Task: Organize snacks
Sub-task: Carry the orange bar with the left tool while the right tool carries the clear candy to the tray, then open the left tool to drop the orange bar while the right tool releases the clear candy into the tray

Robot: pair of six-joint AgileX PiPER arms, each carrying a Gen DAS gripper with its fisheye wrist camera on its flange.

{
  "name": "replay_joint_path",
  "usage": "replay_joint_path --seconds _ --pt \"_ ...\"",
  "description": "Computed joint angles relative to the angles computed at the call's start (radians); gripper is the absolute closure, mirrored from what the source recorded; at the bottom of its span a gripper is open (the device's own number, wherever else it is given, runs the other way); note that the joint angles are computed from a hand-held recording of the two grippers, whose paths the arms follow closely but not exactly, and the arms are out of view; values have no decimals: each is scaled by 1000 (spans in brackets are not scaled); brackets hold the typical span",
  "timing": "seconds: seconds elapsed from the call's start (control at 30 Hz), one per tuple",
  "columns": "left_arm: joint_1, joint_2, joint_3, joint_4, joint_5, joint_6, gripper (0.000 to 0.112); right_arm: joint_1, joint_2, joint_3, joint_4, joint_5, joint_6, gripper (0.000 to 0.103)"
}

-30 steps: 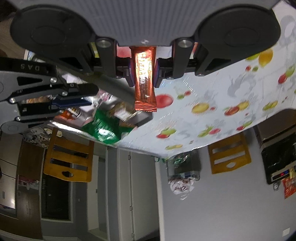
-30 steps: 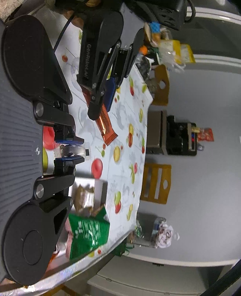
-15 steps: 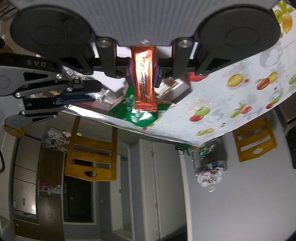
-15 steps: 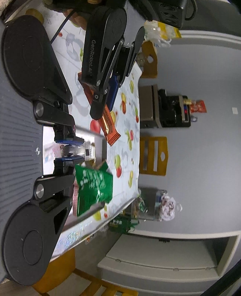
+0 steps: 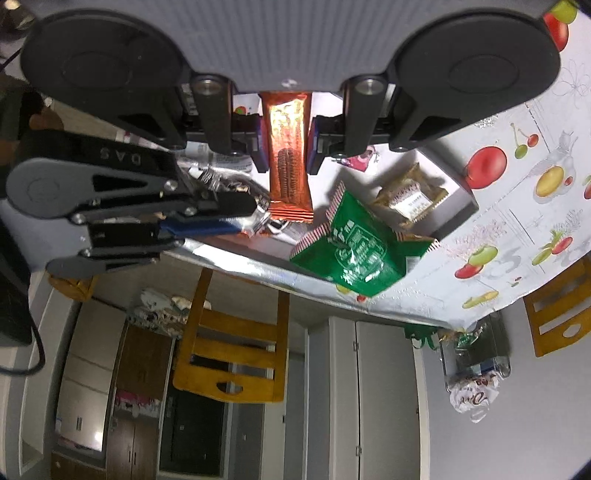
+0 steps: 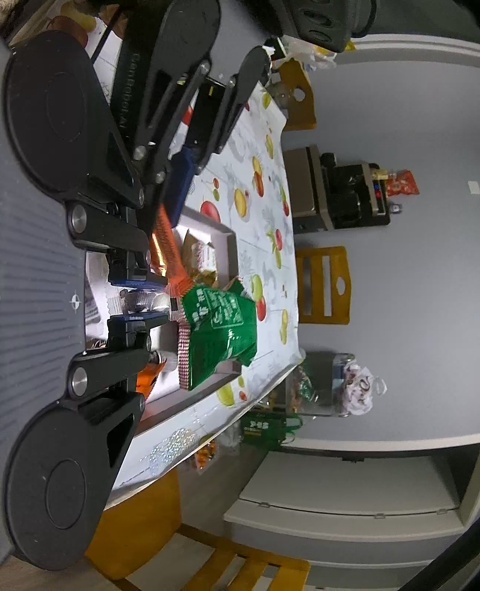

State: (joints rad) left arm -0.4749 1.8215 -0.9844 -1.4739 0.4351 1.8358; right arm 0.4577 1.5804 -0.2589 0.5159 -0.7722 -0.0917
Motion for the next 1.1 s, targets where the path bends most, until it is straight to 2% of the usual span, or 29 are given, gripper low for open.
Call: replay_joint_path --seconds 0.17,0.27,0.6,0.9,1.1 --pt "-33 50 -37 -19 -65 -20 93 -81 38 -31 -126 44 96 88" --pt "-38 82 -73 31 -70 -97 93 -101 57 -56 -156 80 106 88" --pt "-78 155 -157 65 -171 -157 93 -168 112 -124 -231 146 147 88" --pt "-100 182 -200 60 -233 -141 93 -162 128 -127 -203 141 139 88" --pt "-102 189 -204 -25 -245 -64 93 -151 142 -147 -110 135 63 88"
